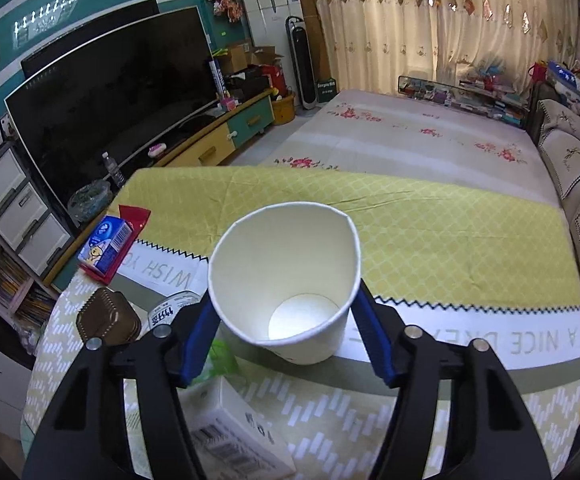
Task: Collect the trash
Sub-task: 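Carry the paper cup over the yellow bin and open the right gripper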
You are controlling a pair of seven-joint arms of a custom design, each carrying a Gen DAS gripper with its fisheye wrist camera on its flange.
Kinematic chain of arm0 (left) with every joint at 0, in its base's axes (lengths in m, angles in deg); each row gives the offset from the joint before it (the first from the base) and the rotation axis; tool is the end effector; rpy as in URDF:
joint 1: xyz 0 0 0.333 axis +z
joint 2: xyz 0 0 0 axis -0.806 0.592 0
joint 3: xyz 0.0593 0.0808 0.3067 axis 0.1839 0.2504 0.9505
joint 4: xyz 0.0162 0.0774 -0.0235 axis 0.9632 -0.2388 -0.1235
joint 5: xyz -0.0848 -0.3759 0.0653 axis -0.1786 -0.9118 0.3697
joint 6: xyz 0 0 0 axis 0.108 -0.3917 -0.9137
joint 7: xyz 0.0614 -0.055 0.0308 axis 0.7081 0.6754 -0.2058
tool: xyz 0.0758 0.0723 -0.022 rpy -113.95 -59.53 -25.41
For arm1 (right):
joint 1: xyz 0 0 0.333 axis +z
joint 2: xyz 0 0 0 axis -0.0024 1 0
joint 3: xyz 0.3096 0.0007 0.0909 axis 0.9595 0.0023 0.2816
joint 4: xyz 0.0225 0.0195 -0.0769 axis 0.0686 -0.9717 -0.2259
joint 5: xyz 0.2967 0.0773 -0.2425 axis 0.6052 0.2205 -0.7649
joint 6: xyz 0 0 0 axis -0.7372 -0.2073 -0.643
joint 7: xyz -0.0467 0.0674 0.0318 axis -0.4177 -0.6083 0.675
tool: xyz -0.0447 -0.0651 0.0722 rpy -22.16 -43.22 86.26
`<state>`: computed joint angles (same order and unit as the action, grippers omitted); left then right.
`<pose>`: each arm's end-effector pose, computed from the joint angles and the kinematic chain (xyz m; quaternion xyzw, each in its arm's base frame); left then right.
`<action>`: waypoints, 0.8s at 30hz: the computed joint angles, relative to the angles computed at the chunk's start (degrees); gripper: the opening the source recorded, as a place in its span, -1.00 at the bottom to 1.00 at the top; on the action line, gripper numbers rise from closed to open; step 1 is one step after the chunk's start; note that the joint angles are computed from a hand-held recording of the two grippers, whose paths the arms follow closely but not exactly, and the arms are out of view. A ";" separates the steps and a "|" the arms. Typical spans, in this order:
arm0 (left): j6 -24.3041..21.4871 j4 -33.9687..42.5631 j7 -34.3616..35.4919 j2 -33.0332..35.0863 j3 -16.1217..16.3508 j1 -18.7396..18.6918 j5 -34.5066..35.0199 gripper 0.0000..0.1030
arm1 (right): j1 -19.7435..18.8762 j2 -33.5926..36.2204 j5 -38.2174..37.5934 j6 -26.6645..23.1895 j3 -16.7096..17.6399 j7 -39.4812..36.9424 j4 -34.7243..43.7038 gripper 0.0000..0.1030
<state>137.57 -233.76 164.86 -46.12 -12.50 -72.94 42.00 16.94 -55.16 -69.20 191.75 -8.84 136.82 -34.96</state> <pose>0.4292 -0.0183 0.5182 -0.5557 0.7018 -0.3714 0.2463 0.6402 0.2458 0.4659 -0.7080 0.5962 -0.1632 0.3415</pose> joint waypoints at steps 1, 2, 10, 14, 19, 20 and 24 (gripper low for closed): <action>-0.03 0.22 0.11 0.31 0.24 -0.22 -0.09 0.91 | -0.59 -0.86 0.86 0.47 0.57 -0.63 -1.00 0.19; -0.03 0.37 0.27 0.64 0.43 -0.53 -0.27 0.91 | -0.99 -1.85 1.53 1.05 0.91 -1.13 -2.15 0.19; -0.69 3.24 4.34 5.04 2.65 -3.65 -4.57 0.91 | -3.47 -14.79 5.17 7.20 -0.35 -3.13 -18.45 0.19; -2.65 7.22 9.98 10.18 4.05 -5.70 -10.28 0.91 | -5.89 -22.41 4.47 10.70 -2.83 0.00 -28.84 0.20; -3.00 10.88 15.62 15.28 2.64 -5.15 -15.80 0.91 | -19.37 -30.23 -10.90 12.28 0.40 15.84 -38.95 0.22; -2.62 11.65 15.92 16.61 1.92 -4.53 -16.09 0.91 | -21.94 -31.32 -12.61 12.50 1.26 17.87 -40.45 0.23; -3.67 14.35 16.00 20.43 -0.74 -1.51 -16.32 0.91 | -31.59 -34.91 -17.53 12.47 3.26 23.97 -45.75 0.25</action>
